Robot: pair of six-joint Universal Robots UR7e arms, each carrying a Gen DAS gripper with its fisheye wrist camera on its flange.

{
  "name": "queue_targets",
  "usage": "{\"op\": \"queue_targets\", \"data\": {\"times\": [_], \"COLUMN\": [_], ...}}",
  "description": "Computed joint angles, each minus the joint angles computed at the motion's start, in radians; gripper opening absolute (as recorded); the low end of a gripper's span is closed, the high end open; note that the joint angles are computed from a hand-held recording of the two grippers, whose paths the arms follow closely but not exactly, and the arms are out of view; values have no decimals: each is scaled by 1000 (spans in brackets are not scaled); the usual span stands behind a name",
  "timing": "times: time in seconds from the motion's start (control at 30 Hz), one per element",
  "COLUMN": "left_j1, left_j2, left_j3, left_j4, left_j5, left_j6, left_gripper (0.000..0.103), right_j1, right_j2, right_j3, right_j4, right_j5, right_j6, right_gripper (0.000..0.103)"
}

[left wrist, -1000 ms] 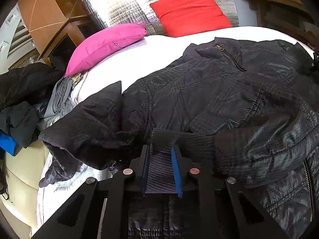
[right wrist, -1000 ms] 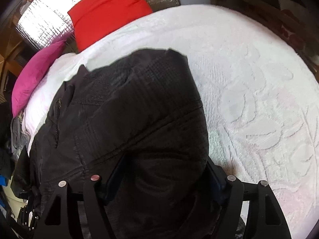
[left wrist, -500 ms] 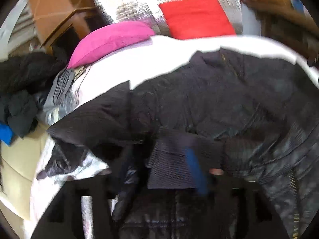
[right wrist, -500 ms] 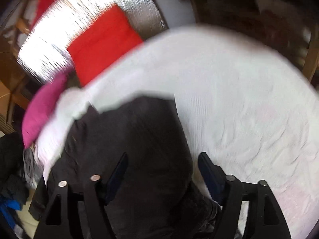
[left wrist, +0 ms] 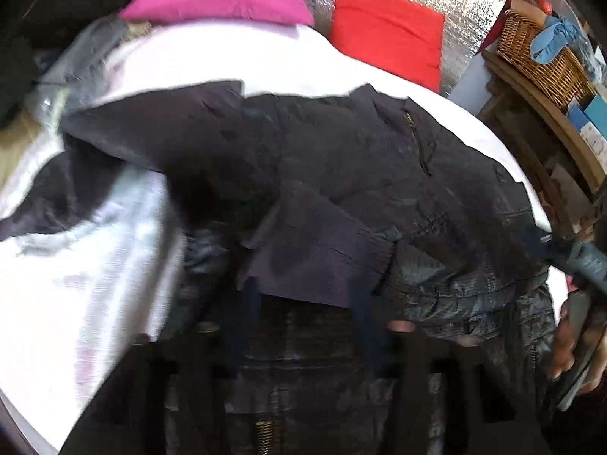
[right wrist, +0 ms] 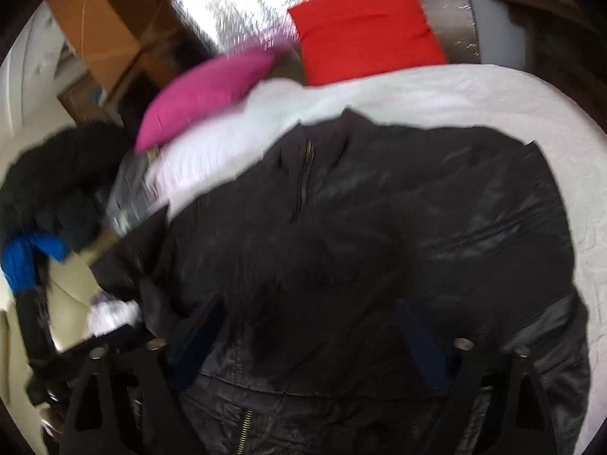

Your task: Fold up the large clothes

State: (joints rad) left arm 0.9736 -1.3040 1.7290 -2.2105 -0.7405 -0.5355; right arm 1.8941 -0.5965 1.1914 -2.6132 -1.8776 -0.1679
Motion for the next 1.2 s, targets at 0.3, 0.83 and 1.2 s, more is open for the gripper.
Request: {"op": "queue_targets", "data": {"times": [0.3, 0.83, 1.2], "left_j1": [89, 138, 167], "left_j2": [20, 33, 66], "left_j3": [-51, -103, -132], "left_j4": [-82, -30, -60], "left_j5": [-260, -429, -432], "left_j6": [-69, -318, -416], "left_gripper": [74, 89, 44], "right_j1": [-22, -2, -2], "right_j2": [20, 17, 28], "right_j3": [-47, -42, -86], "right_j4": [178, 319, 393], "right_j5": [15, -29, -19], "right_j6": [1, -194, -191], "right_gripper": [77, 79, 80]}}
